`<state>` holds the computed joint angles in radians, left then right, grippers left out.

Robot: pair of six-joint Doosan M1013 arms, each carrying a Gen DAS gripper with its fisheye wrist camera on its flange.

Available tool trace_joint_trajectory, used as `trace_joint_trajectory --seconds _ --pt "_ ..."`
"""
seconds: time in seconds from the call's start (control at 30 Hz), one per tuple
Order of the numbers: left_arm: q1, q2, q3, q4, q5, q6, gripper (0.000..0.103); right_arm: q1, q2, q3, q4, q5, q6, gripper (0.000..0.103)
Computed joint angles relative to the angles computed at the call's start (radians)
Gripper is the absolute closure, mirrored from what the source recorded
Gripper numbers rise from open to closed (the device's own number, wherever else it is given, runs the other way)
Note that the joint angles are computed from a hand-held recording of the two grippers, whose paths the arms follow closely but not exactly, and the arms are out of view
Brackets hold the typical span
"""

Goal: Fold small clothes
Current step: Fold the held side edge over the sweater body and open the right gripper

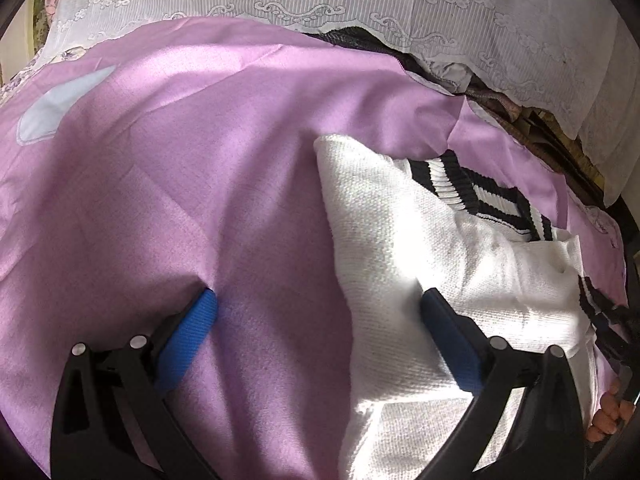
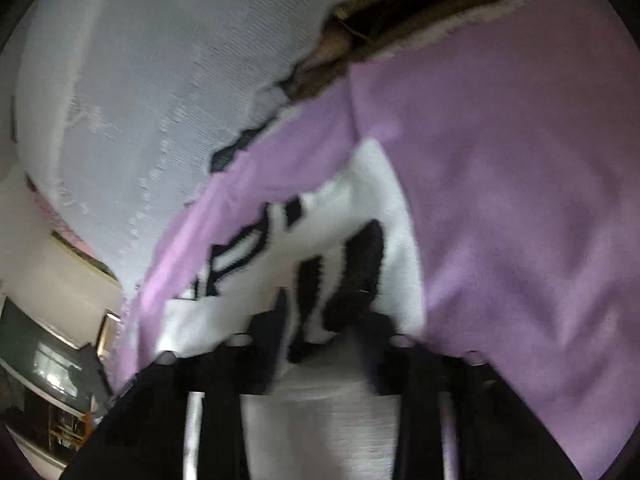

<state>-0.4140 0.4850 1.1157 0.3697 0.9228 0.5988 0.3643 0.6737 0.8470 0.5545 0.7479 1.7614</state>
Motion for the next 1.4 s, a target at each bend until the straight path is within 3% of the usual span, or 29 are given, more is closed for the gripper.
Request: trace_joint_trajectory --seconds 0.03,0.1,0.13,0.17,0.27,0.3,0.33,0.37,0.4,0.47,0.53,0.57,0.63,0.73,0.83,0.9,0.97,1.07,1.13,1.23,1.3,1.37,1.4 --pt "-0.001 -0.002 0.003 0.002 -0.003 -0.002 0.004 0.002 0.004 -0.007 0.003 0.008 -0.005 0.050" --pt "-0.003 -0.002 0.003 0.004 -0.003 -0.001 0.004 0.008 0.014 -0.024 -0.028 0.014 0.022 0.052" --pt "-0.004 0.000 -0.001 0.005 0.004 0.006 0.004 0.014 0.011 -0.021 -0.062 -0.006 0.045 0.068" --pt "-0.005 0.002 -0.006 0.006 0.012 0.011 0.004 0.020 0.006 -0.020 -0.105 -0.024 0.058 0.092" --pt "-0.008 0.005 -0.011 0.013 0.028 0.016 0.004 0.039 -0.012 -0.018 -0.255 -0.072 0.066 0.092" --pt "-0.010 0.006 -0.013 0.017 0.035 0.017 0.004 0.051 0.004 -0.060 -0.365 -0.028 0.111 0.091" --pt "-0.011 0.006 -0.014 0.020 0.040 0.018 0.004 0.055 0.039 -0.120 -0.431 0.069 0.114 0.086" --pt "-0.012 0.006 -0.014 0.021 0.042 0.018 0.004 0.052 0.060 -0.150 -0.445 0.127 0.139 0.082" --pt "-0.013 0.003 -0.011 0.023 0.041 0.015 0.004 0.043 0.064 -0.152 -0.406 0.132 0.158 0.082" --pt "-0.017 -0.012 0.006 0.037 0.027 -0.011 0.005 0.030 0.036 -0.111 -0.383 0.074 0.221 0.078" --pt "-0.022 -0.039 0.035 0.054 -0.031 -0.036 0.005 0.039 -0.014 -0.038 -0.517 -0.043 0.320 0.076" --pt "-0.023 -0.046 0.039 0.050 -0.057 -0.033 0.005 0.040 -0.027 -0.025 -0.531 -0.073 0.321 0.076" --pt "-0.025 -0.057 0.043 0.013 -0.127 0.006 0.005 0.039 -0.039 -0.015 -0.407 -0.125 0.196 0.076" --pt "-0.035 -0.020 -0.026 -0.060 -0.121 0.136 0.005 0.052 0.018 -0.120 -0.224 -0.011 -0.041 0.076" --pt "-0.042 0.060 -0.140 -0.104 -0.017 0.226 0.005 0.071 0.134 -0.314 -0.192 0.197 -0.088 0.075" --pt "-0.046 0.095 -0.180 -0.072 0.038 0.219 0.005 0.074 0.207 -0.436 -0.237 0.320 -0.060 0.077" --pt "-0.065 0.113 -0.196 0.016 0.078 0.240 0.005 0.062 0.200 -0.412 -0.218 0.308 -0.055 0.098" --pt "-0.089 0.120 -0.202 0.102 0.118 0.251 0.004 0.043 0.182 -0.376 -0.264 0.267 0.051 0.103" --pt "-0.090 0.101 -0.170 0.115 0.082 0.225 0.005 0.031 0.157 -0.321 -0.214 0.231 0.071 0.103" --pt "-0.081 0.022 -0.049 0.137 -0.074 0.119 0.005 0.059 0.084 -0.203 -0.333 0.099 0.093 0.095" --pt "-0.074 -0.003 -0.014 0.138 -0.126 0.080 0.005 0.070 0.041 -0.141 -0.305 0.024 -0.003 0.085" --pt "-0.065 0.010 -0.035 0.093 -0.081 0.106 0.005 0.077 0.041 -0.146 -0.296 0.025 -0.037 0.051" --pt "-0.060 0.029 -0.061 0.054 -0.029 0.143 0.005 0.082 0.048 -0.157 -0.320 0.049 -0.032 0.048"
